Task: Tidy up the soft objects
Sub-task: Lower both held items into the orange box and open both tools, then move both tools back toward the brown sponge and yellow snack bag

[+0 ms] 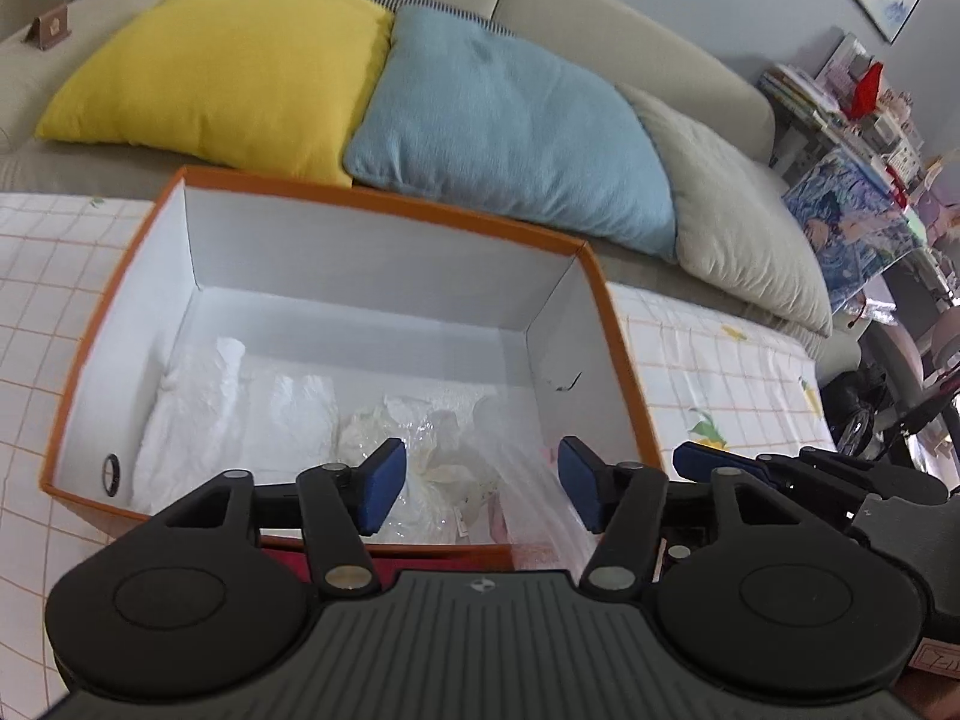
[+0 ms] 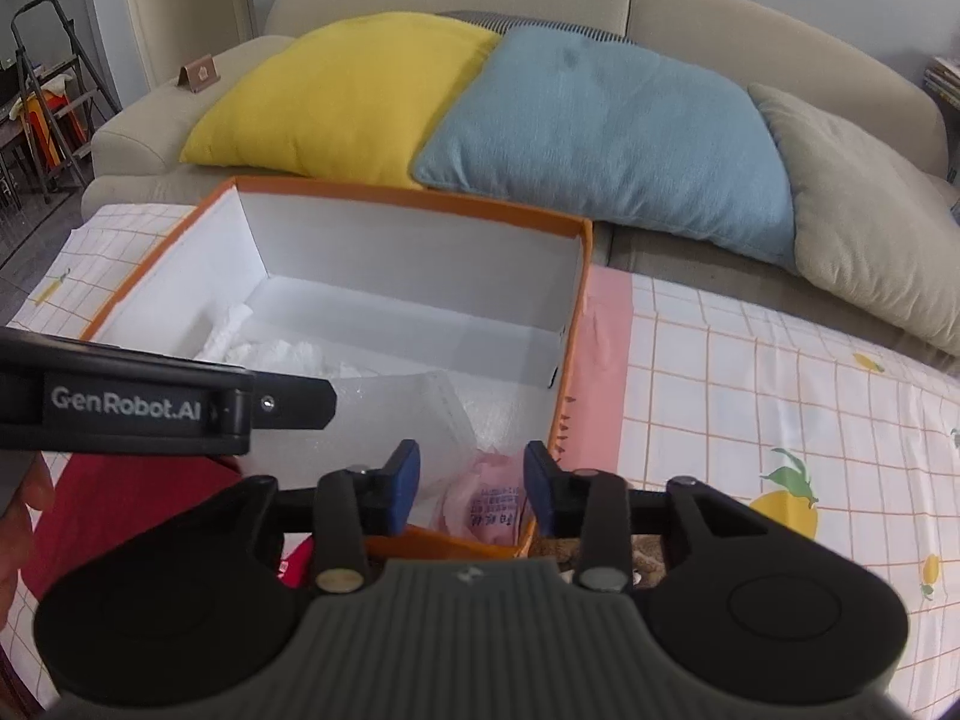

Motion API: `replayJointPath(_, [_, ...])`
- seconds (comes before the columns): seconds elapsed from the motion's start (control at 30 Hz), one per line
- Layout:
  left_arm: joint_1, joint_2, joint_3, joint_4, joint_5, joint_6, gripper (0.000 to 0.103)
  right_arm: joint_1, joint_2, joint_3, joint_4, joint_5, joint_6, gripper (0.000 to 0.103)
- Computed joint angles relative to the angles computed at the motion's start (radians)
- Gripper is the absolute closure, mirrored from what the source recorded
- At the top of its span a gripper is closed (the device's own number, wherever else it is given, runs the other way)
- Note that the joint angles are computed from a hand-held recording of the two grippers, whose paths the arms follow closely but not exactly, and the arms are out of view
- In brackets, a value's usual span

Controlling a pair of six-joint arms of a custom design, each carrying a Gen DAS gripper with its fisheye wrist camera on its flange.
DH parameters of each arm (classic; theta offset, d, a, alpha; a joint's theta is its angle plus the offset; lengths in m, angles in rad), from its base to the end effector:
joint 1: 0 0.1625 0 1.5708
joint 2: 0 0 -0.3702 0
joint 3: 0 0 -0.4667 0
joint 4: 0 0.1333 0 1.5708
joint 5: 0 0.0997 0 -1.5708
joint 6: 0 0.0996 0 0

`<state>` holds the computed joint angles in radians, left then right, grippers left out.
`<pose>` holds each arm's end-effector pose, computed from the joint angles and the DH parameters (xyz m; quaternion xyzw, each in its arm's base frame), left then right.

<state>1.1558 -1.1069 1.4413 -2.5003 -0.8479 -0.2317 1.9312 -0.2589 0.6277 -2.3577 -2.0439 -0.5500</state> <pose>-0.1124 -0.7492 0.3344 -0.0214 0.9000 -0.3674 0.2334 0.4068 -0.8302 0.0485 0.3744 -0.8755 0.1791 0.2473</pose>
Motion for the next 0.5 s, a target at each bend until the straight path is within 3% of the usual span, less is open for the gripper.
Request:
replayJointPath(0.23, [-0.053,-0.089,0.161,-0.322,0.000,0.136,0.031,0.015,-0.151,0.229,-0.169,0.018,-0.006,0.038])
replayJointPath(0.37, [-0.094,-0.120,0.239,-0.489,0.026,0.280,0.031,0.015,-0.262,0.403,-0.304,0.051,0.002,0.033])
replayJointPath(0.5, [-0.131,-0.149,0.295,-0.523,0.069,0.325,0.030,0.011,-0.366,0.567,-0.412,0.088,0.027,0.031])
